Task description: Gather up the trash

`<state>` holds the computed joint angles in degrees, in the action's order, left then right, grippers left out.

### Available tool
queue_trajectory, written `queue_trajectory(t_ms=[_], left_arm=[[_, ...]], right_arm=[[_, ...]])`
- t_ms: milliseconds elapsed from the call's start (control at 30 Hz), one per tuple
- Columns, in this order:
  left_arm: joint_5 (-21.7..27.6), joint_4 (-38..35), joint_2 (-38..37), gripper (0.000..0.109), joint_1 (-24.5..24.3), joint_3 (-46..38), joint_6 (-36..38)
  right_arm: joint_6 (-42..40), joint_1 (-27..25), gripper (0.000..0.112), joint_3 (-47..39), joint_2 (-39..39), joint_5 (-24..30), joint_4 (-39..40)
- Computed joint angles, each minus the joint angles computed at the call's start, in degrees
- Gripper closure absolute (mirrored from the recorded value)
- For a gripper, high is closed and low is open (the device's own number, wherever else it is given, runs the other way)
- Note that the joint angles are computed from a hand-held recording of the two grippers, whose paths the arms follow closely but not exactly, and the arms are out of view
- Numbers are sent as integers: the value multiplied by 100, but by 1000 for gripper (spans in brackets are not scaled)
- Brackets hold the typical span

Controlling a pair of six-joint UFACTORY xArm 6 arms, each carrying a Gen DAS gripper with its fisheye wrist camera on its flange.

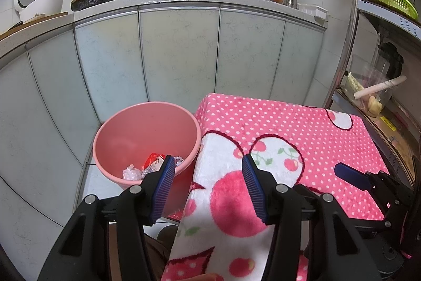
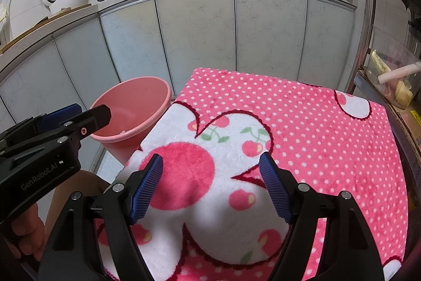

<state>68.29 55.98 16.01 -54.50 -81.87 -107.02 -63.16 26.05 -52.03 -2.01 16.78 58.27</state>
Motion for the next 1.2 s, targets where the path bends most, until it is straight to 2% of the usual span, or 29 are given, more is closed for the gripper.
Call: queue_trajectory(t_ms=[1200], left_arm=[[-30, -52, 31, 56, 2, 18, -54]], right_arm=[[69, 21, 36, 15, 4, -13, -55]])
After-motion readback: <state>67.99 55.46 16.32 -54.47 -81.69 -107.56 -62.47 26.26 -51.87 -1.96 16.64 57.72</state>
